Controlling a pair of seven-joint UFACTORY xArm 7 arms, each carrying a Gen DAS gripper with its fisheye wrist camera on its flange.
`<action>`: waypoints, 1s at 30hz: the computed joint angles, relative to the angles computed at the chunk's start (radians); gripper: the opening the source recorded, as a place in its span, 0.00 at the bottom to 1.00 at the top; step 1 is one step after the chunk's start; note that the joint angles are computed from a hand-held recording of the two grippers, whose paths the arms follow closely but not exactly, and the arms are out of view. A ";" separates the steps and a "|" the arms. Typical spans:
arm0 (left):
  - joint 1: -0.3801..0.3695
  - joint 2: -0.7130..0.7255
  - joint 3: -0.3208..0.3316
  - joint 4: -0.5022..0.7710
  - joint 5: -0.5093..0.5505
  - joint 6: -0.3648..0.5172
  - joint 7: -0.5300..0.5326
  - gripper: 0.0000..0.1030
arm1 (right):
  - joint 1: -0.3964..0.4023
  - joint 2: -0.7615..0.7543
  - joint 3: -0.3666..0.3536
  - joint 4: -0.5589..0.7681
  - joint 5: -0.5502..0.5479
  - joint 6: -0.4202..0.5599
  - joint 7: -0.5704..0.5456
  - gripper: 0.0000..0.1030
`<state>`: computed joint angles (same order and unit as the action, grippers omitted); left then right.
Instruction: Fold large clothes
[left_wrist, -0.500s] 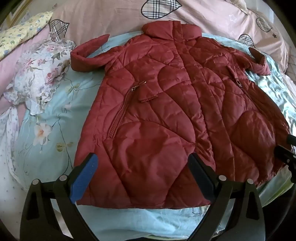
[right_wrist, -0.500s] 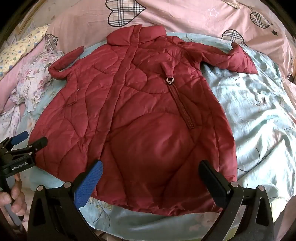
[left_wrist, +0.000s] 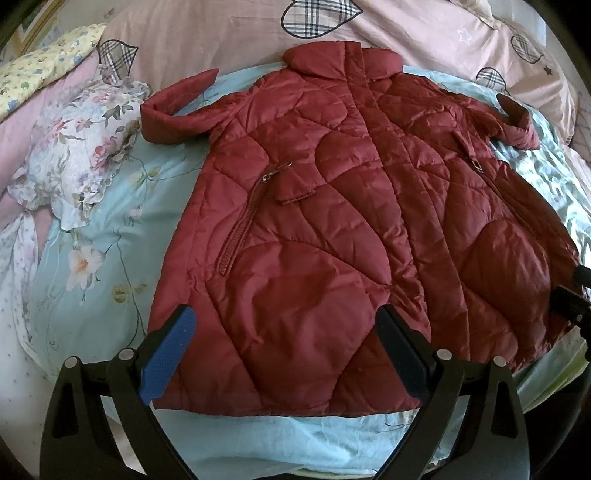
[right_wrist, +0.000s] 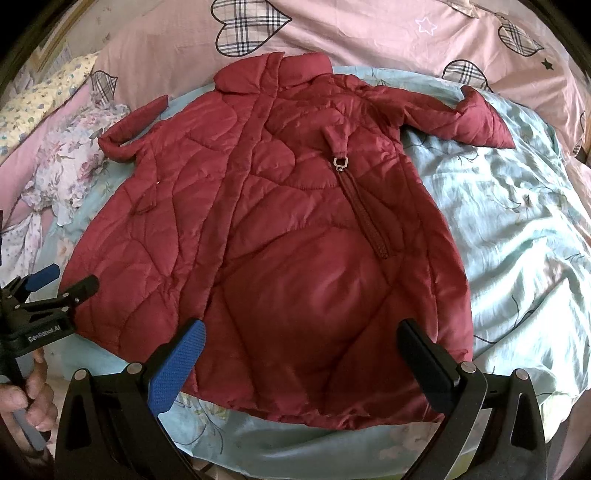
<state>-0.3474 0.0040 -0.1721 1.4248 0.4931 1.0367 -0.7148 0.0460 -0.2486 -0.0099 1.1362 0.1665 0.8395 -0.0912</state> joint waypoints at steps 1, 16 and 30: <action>-0.001 0.002 0.000 0.004 0.000 0.003 0.000 0.96 | 0.000 0.000 0.000 -0.001 0.001 -0.003 -0.001 1.00; 0.010 0.009 0.008 0.009 -0.074 0.021 0.052 0.96 | -0.001 0.013 0.004 0.018 -0.001 0.010 -0.002 1.00; 0.009 0.010 0.009 0.010 -0.078 0.022 0.054 0.96 | -0.001 0.033 0.000 0.055 0.010 0.056 0.001 1.00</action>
